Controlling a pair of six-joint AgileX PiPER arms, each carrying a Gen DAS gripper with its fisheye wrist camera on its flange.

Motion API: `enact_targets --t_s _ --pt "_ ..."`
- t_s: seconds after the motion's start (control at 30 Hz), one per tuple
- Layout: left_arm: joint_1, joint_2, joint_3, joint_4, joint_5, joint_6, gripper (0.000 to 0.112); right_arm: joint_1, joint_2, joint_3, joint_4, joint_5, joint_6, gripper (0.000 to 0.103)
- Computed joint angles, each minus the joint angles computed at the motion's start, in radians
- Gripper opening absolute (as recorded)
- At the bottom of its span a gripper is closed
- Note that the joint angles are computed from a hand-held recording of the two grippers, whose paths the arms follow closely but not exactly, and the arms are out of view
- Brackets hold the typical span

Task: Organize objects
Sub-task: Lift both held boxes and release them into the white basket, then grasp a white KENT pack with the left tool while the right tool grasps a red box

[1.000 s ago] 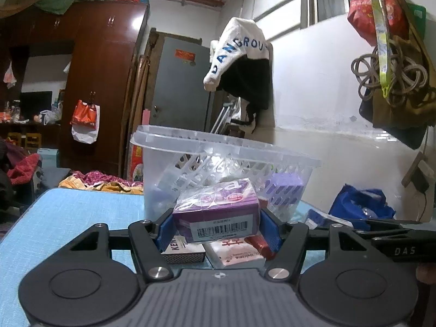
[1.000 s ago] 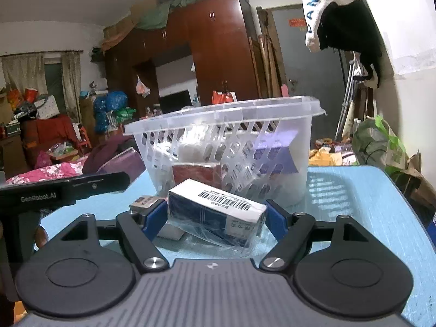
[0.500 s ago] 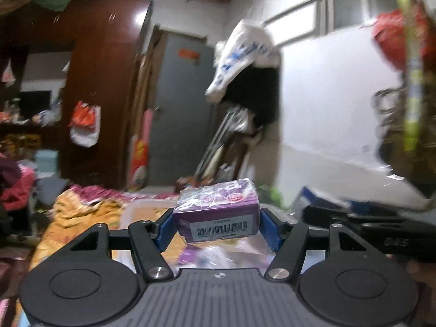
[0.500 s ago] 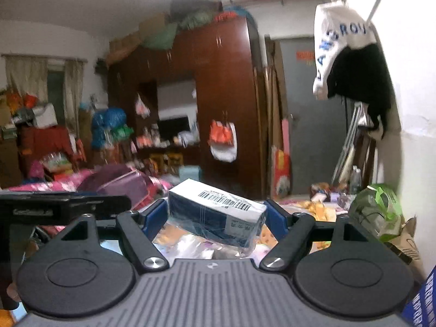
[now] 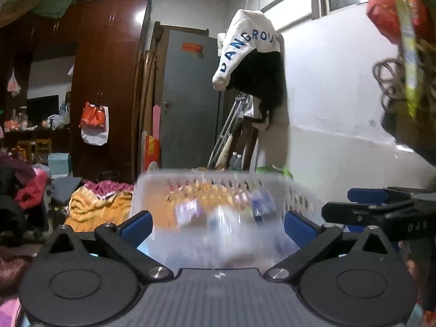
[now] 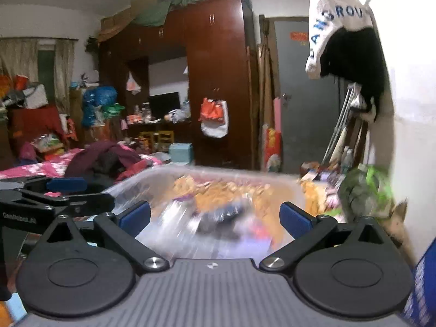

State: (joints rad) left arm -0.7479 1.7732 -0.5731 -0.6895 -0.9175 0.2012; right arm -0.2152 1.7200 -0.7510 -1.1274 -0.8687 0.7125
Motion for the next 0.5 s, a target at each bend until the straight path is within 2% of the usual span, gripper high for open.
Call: enact_targets --t_s 0.1,0.17,0.27,0.33,0.37,0.4,0.5 --pt "-0.047 0.096 0.024 -0.024 -0.032 -0.054 0.103 -0.064 0.073 0.053 -0.049 -0.065 -0.028 0.103" --pt "-0.045 0.153 -0.001 -0.039 -0.013 -0.049 0.103 -0.082 0.134 0.058 -0.046 -0.047 -0.049 0.103" --pt "-0.003 0.175 -0.024 -0.073 0.043 -0.026 0.101 -0.078 0.215 -0.002 -0.089 0.005 0.033 0.103" --pt "0.063 0.163 -0.03 -0.055 0.108 -0.06 0.099 -0.059 0.242 -0.036 -0.128 0.017 0.07 0.085" --pt "0.09 0.163 -0.016 -0.024 0.11 -0.099 0.099 -0.041 0.244 -0.05 -0.13 0.034 0.076 0.081" --pt "0.113 0.161 -0.008 -0.003 0.116 -0.126 0.099 -0.016 0.238 -0.052 -0.129 0.062 0.081 0.078" --pt "0.148 0.168 -0.012 0.014 0.149 -0.119 0.099 0.047 0.244 -0.068 -0.143 0.119 0.1 0.078"
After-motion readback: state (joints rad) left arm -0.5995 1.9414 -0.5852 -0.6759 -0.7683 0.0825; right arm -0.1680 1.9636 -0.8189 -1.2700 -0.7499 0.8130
